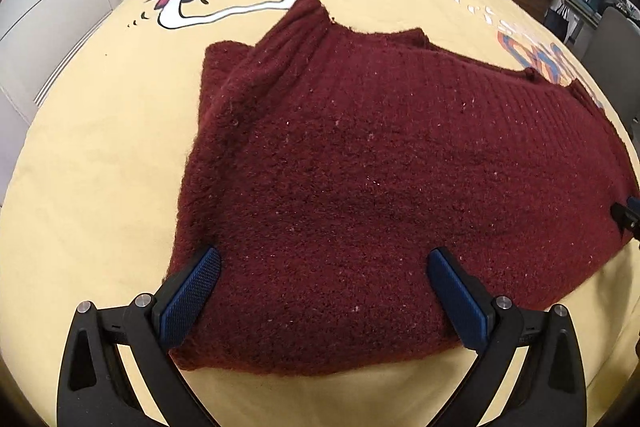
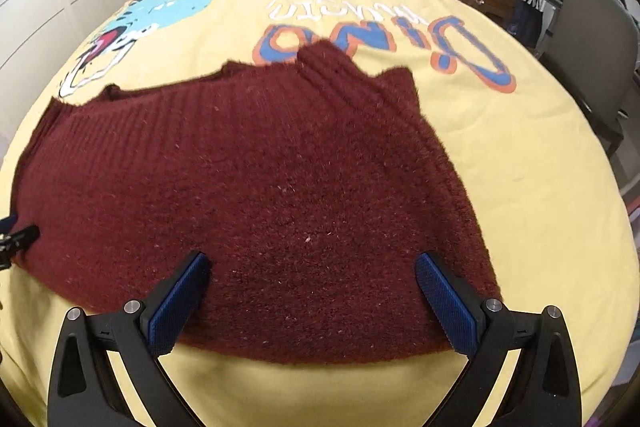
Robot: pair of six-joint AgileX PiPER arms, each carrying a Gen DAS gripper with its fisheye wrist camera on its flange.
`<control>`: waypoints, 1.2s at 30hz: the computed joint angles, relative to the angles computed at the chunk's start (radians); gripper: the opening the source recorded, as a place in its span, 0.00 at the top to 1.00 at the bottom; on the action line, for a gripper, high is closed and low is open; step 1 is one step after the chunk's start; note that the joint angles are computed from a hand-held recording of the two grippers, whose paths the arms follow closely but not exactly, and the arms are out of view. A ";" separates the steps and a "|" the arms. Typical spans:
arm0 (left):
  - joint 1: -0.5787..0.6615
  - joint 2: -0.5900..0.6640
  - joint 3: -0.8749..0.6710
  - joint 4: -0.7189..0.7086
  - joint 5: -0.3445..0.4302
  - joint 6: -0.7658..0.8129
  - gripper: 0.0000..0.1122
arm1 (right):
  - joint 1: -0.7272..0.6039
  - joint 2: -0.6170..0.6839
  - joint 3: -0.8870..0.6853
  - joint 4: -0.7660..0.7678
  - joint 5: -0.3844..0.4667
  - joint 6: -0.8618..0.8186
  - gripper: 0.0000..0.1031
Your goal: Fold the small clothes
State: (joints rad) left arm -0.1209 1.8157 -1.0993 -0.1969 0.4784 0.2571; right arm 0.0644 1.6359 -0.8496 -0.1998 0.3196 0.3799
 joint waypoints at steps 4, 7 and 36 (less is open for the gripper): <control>0.011 0.012 -0.121 0.019 0.188 -0.038 0.09 | -0.009 -0.091 -0.018 0.131 0.067 -0.127 0.00; 0.064 -0.019 -0.183 -0.073 0.278 0.013 0.09 | 0.002 -0.146 -0.040 0.115 0.131 -0.122 0.00; 0.272 0.193 -0.359 -0.333 0.544 0.272 0.71 | -0.069 -0.267 0.099 0.167 0.222 -0.153 0.00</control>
State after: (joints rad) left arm 0.1510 2.0090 -1.4583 -0.5298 1.0226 0.5294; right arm -0.0043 1.3694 -0.7502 -0.0327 0.5417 0.2267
